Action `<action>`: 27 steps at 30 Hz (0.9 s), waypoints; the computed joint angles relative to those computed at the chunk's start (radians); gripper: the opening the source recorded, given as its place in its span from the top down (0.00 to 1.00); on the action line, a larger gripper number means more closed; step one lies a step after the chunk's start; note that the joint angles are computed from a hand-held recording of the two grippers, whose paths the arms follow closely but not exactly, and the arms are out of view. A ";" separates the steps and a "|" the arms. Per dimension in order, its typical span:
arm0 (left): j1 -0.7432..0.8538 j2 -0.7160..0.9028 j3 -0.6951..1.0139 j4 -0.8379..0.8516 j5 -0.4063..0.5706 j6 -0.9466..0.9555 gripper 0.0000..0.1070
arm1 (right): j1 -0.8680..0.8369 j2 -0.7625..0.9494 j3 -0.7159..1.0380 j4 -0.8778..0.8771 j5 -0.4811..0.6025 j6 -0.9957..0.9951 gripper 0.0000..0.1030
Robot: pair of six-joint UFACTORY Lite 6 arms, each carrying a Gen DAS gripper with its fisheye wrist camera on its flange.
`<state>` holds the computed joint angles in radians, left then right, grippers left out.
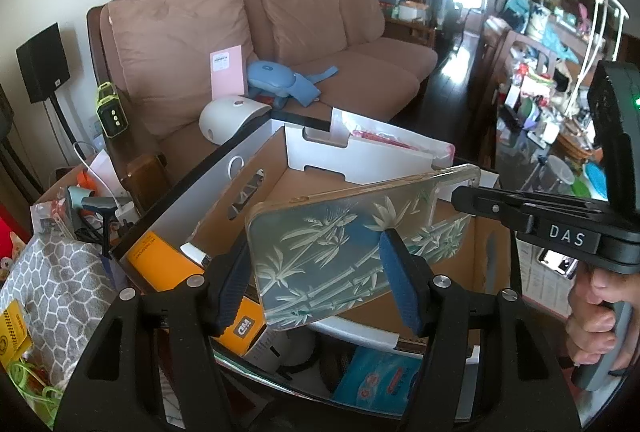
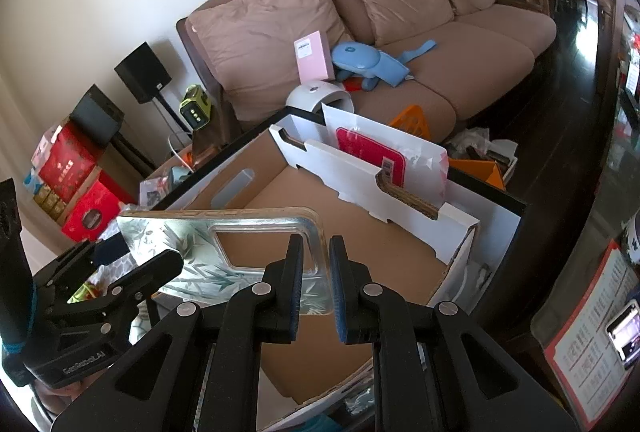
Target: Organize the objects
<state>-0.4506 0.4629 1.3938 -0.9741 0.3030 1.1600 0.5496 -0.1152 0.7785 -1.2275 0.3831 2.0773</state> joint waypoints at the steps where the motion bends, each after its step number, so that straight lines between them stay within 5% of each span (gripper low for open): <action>1: -0.001 0.002 0.002 0.001 -0.004 -0.006 0.44 | 0.000 0.000 0.000 -0.002 -0.001 0.003 0.88; 27: -0.045 0.036 0.034 0.160 -0.087 -0.205 0.43 | -0.009 -0.023 -0.005 0.046 0.006 -0.051 0.88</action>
<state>-0.4961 0.4993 1.4274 -0.8141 0.2158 0.9547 0.5405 -0.1386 0.7732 -1.1820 0.3889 2.0263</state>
